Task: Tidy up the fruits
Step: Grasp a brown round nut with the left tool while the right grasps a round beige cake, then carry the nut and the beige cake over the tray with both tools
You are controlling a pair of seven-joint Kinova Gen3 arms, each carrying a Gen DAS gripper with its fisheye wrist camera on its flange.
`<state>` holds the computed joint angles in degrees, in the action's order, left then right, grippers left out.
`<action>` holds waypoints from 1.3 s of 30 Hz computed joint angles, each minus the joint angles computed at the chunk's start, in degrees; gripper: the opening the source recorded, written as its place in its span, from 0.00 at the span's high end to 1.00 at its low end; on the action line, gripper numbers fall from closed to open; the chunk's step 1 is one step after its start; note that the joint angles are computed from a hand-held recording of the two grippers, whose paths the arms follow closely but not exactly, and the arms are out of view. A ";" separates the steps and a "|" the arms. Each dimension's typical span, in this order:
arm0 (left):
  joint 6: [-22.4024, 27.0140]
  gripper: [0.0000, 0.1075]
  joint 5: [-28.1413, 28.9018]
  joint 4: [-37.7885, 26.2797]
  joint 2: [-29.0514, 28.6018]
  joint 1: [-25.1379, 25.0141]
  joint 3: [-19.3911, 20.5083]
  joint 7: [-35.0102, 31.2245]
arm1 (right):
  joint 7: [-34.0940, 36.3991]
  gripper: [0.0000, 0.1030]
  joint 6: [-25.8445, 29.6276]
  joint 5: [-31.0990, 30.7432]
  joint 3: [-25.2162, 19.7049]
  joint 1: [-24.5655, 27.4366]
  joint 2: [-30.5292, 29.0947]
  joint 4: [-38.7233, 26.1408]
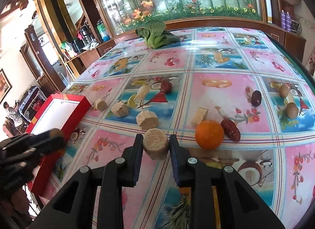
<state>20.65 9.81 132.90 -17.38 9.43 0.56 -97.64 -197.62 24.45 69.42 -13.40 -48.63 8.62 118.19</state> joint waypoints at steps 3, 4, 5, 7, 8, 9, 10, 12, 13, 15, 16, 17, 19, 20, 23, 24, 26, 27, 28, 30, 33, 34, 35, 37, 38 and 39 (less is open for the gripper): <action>-0.11 0.77 -2.77 1.31 -2.89 -3.88 2.25 2.79 | -2.46 0.75 1.12 2.50 -0.12 -0.78 -0.13 0.32; -0.21 0.77 -3.76 1.66 -3.63 -5.12 3.20 3.87 | -3.26 0.75 1.41 3.36 -0.30 -0.86 -0.15 0.43; -0.29 0.77 -4.75 1.99 -4.48 -6.25 3.91 4.83 | -3.91 0.75 1.59 4.09 -0.53 -0.88 -0.22 0.58; -0.61 0.77 -5.68 2.48 -5.55 -6.90 3.86 5.87 | -5.81 0.75 1.90 6.14 -0.98 -0.90 -0.37 0.95; -0.86 0.77 -6.47 2.78 -6.29 -7.88 4.45 6.66 | -6.49 0.75 1.96 7.00 -1.24 -0.81 -0.38 1.02; -1.07 0.77 -7.34 3.02 -6.91 -9.01 5.27 7.50 | -6.86 0.75 2.03 7.44 -1.52 -0.70 -0.35 1.02; -1.15 0.77 -8.10 3.18 -7.45 -10.07 6.10 8.40 | -7.04 0.75 2.10 7.71 -1.81 -0.64 -0.29 0.92; -1.25 0.77 -9.40 3.53 -8.63 -11.46 6.54 9.56 | -6.53 0.75 2.71 7.62 -2.50 -0.95 0.06 0.25; -1.46 0.77 -10.00 3.71 -9.05 -12.09 6.85 10.06 | -6.56 0.75 2.95 7.74 -2.75 -1.27 0.26 -0.15; -1.63 0.77 -11.09 4.07 -10.02 -13.41 6.96 10.89 | -6.97 0.75 1.85 8.29 -2.99 -1.60 0.64 -0.92; -1.67 0.77 -11.41 4.16 -10.23 -13.59 6.57 11.04 | -7.09 0.75 1.42 8.77 -3.16 -2.01 1.09 -1.66; -1.84 0.77 -11.74 4.37 -10.54 -13.90 6.00 11.13 | -6.56 0.75 1.53 8.87 -3.31 -2.55 1.58 -2.47; -2.13 0.77 -12.39 4.71 -10.94 -14.76 5.56 11.34 | -3.92 0.75 1.24 8.67 -3.67 -3.99 3.12 -5.03; -2.30 0.77 -12.76 4.92 -11.12 -15.26 5.35 11.38 | -2.81 0.76 0.88 8.62 -3.62 -4.73 3.88 -6.25; -2.88 0.77 -13.77 5.78 -11.51 -17.22 4.15 11.41 | 2.35 0.75 0.11 6.48 -3.09 -6.92 6.10 -10.11; -3.03 0.77 -13.92 6.01 -11.53 -17.47 3.46 11.25 | 3.84 0.75 0.26 5.80 -2.83 -7.84 6.89 -11.40; -3.14 0.77 -14.27 6.44 -11.70 -18.51 2.80 11.16 | 6.55 0.75 -0.36 4.21 -2.19 -9.04 7.98 -13.32; -3.51 0.77 -14.55 6.88 -11.91 -19.19 2.15 11.01 | 8.49 0.75 -0.70 3.00 -2.07 -9.54 8.76 -14.61; -3.82 0.77 -14.72 7.17 -11.99 -19.62 1.60 10.81 | 10.23 0.75 -0.86 1.72 -1.92 -9.97 9.31 -15.57; -4.26 0.77 -15.15 7.72 -12.25 -20.99 0.75 10.49 | 13.67 0.75 -1.74 -0.89 -1.73 -10.48 10.29 -17.19; -4.97 0.77 -15.48 8.33 -12.45 -21.78 -1.56 9.32 | 17.67 0.75 -1.86 -3.54 -1.17 -12.09 11.95 -19.71; -5.15 0.77 -15.55 8.51 -12.53 -22.27 -1.86 9.05 | 18.65 0.75 -1.89 -4.24 -0.82 -12.61 12.35 -20.27; -5.28 0.77 -15.55 8.64 -12.56 -22.50 -2.22 8.73 | 19.51 0.75 -1.88 -4.92 -0.44 -13.16 12.62 -20.70; -5.79 0.77 -15.44 8.96 -12.46 -22.73 -3.40 8.01 | 22.32 0.75 -1.74 -7.21 -0.17 -13.67 13.37 -21.84; -5.90 0.77 -15.31 9.01 -12.35 -22.50 -4.18 7.54 | 23.52 0.75 -1.53 -8.08 0.13 -14.06 13.76 -22.39; -6.09 0.77 -15.17 9.17 -12.20 -22.55 -4.69 7.18 | 25.12 0.75 -1.05 -9.28 0.16 -14.42 14.24 -23.13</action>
<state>14.55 -5.37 142.07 -29.58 -13.12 -4.13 -90.45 -172.51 23.40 60.14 -13.24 -63.05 22.86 95.06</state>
